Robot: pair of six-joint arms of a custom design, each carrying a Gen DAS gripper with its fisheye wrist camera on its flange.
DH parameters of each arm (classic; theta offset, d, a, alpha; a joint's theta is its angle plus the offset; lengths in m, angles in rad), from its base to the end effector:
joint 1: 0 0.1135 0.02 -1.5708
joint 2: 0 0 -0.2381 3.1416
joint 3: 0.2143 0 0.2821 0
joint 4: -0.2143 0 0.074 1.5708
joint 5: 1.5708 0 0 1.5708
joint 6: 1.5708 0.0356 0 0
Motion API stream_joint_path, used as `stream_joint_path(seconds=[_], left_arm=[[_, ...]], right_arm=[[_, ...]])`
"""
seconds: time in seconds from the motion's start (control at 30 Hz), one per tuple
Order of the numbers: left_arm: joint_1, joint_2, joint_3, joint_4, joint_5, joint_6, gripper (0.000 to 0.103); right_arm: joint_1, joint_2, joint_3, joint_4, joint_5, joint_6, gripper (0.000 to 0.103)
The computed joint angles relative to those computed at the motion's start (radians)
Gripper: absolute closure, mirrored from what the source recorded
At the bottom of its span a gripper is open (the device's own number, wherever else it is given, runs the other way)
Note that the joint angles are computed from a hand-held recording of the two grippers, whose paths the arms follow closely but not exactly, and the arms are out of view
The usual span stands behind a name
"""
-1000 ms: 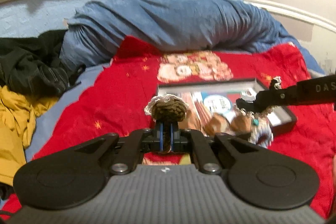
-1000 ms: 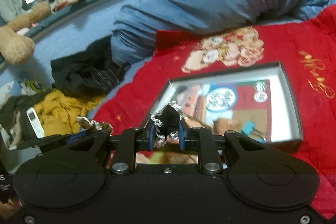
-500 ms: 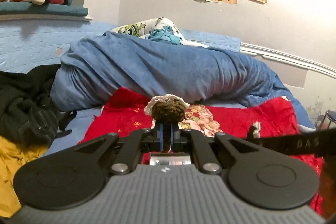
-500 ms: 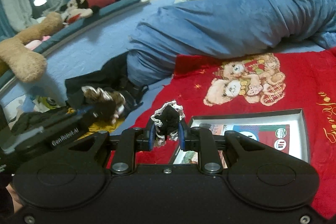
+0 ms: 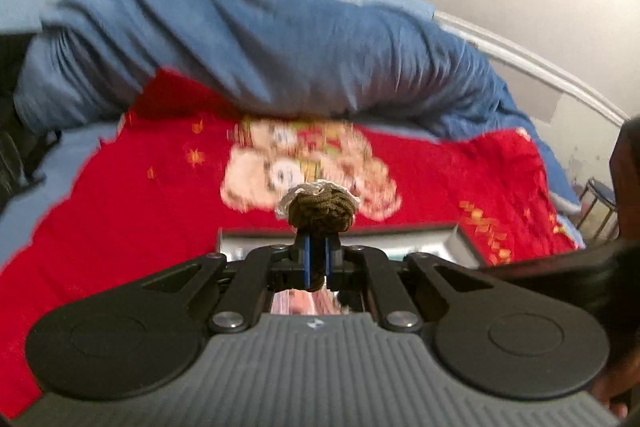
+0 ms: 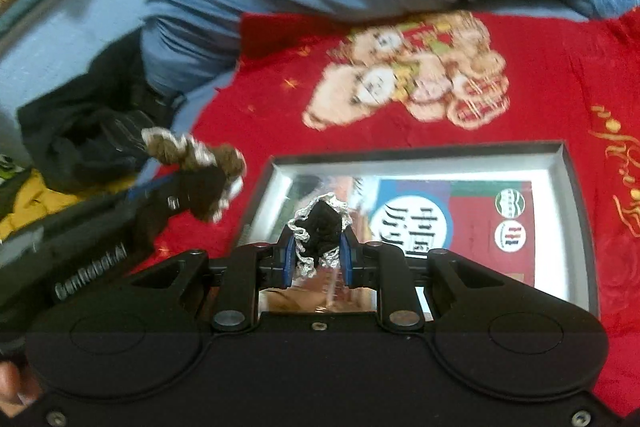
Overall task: Organize objects
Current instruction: 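Carry both scrunchies over the black box with both grippers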
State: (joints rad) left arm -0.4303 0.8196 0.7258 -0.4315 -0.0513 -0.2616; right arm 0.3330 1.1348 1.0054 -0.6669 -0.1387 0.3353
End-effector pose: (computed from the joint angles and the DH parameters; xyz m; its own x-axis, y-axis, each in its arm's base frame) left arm 0.2119 -0.0953 0.2665 -0.5376 -0.0374 -0.8424 0.2456 0.9487 -0.1989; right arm 0.2601 0.0952 0.2752 -0.7745 0.0770 -0.6279 -0.1697 0.9309 0.3234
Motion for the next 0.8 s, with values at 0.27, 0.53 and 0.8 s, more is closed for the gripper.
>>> stream_joint_path(seconds=[0.27, 0.53, 0.8], left_arm=[[0.005, 0.103, -0.042, 0.043, -0.003, -0.021, 0.094], [-0.053, 0.155, -0.056, 0.046, -0.090, -0.012, 0.093], [-0.059, 0.217, -0.033, 0.023, -0.134, -0.026, 0.093]], right_arm=[[-0.023, 0.087, -0.064, 0.129, 0.009, 0.040, 0.082], [-0.008, 0.141, -0.068, 0.178, 0.026, 0.049, 0.082], [0.003, 0.159, -0.087, 0.180, 0.037, 0.061, 0.082]])
